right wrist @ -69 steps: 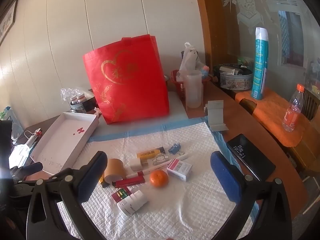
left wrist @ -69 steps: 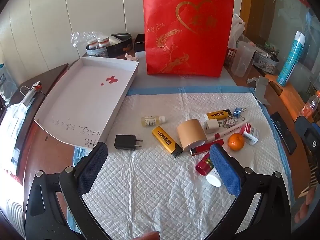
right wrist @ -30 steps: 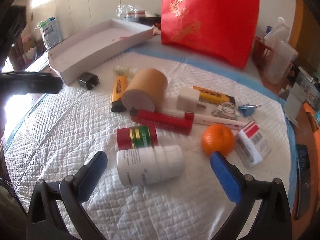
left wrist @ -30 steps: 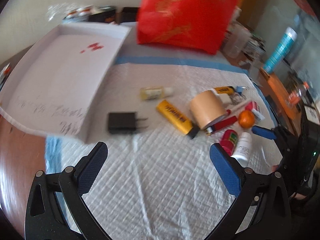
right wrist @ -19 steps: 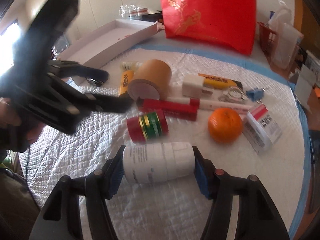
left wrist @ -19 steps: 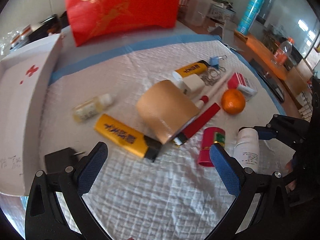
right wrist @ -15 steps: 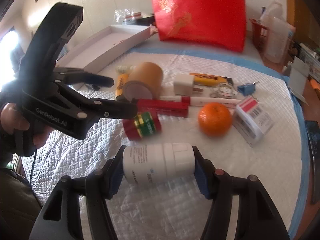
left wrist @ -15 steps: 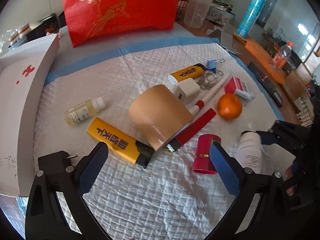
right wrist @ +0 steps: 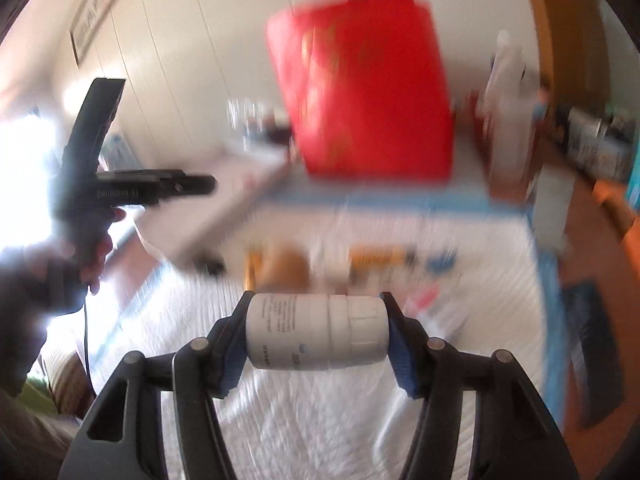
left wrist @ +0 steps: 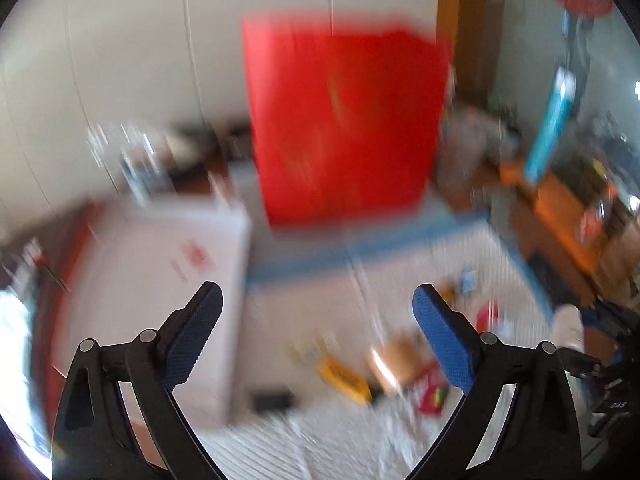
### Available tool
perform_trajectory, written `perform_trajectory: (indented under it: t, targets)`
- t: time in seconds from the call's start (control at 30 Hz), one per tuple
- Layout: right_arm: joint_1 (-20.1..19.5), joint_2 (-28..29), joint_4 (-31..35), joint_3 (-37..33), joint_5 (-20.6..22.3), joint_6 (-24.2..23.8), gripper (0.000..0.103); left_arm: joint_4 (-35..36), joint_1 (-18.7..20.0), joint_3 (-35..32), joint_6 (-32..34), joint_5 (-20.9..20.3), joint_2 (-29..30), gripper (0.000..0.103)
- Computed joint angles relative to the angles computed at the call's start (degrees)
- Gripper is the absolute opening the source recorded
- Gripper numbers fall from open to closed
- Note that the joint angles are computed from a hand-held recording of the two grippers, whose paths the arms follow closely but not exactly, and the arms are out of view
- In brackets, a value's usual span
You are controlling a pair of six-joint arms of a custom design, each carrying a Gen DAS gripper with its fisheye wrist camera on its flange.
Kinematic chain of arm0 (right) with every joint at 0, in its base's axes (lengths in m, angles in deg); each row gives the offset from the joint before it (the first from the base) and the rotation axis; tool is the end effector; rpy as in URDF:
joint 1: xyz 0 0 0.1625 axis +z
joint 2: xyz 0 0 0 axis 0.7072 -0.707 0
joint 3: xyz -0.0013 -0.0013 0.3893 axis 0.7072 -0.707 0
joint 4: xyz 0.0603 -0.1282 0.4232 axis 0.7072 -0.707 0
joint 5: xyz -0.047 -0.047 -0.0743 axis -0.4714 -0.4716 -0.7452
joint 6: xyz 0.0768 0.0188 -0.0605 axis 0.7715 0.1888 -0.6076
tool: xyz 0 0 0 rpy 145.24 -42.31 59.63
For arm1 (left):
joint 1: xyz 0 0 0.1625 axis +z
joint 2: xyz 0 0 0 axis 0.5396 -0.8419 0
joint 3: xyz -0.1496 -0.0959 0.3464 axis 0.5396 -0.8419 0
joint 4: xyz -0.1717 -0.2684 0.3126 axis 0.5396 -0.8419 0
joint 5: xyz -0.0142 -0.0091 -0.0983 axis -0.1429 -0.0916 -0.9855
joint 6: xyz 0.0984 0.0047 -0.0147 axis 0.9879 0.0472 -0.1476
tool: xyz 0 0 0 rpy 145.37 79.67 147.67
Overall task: Organize rigid objects
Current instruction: 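Close the left tool on the tan tape roll while the right tool holds the bottle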
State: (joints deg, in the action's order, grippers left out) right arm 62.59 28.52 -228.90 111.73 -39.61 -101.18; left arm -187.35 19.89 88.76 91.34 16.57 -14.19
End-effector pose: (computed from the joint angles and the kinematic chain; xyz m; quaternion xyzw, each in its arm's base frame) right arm 0.2712 -0.5008 0.1392 0.2795 -0.8881 0.3366 0.1407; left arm -0.1941 -0.5907 0.3415 0.2705 0.8479 -0.3340 0.3104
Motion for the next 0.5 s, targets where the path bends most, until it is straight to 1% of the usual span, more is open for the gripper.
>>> perform_trajectory:
  t: [0.03, 0.13, 0.17, 0.23, 0.3, 0.4, 0.43, 0.47, 0.5]
  targets:
    - [0.3, -1.2, -1.1, 0.0, 0.9, -0.9, 0.06, -1.3, -1.4, -2.5, 3.5, 0.8, 0.7, 0.097]
    - [1.1, -3.5, -2.7, -1.1, 3.1, -1.9, 0.06, 0.2, -2.9, -7.0, 12.0, 0.8, 2.5, 0.097]
    - [1.2, -3.8, -2.9, -1.6, 3.7, -1.9, 0.06, 0.3, -2.9, -7.3, 14.3, 0.9, 3.0, 0.097]
    - [1.4, -4.7, -3.3, -1.5, 4.6, -1.4, 0.06, 1.1, -2.3, -5.6, 18.3, 0.9, 3.5, 0.097]
    - [1.3, -4.3, -5.0, -1.0, 4.2, -1.3, 0.06, 3.2, -0.8, -3.2, 19.8, -0.8, 3.6, 0.097]
    - [1.3, -2.5, -7.0, -0.2, 1.7, 0.9, 0.06, 6.6, 2.9, 0.2, 21.9, -5.0, 4.9, 0.097]
    - [1.5, -1.9, -8.1, 0.3, 0.3, 1.9, 0.06, 7.3, 4.0, 1.1, 22.6, -6.4, 5.5, 0.095]
    - [1.3, -2.1, -8.4, 0.7, -0.4, 2.6, 0.06, 7.8, 5.2, 1.7, 23.9, -7.9, 6.1, 0.089]
    - [1.6, -1.4, -9.0, 0.8, -1.8, 3.8, 0.06, 8.1, 5.5, 1.8, 24.4, -8.3, 6.8, 0.086]
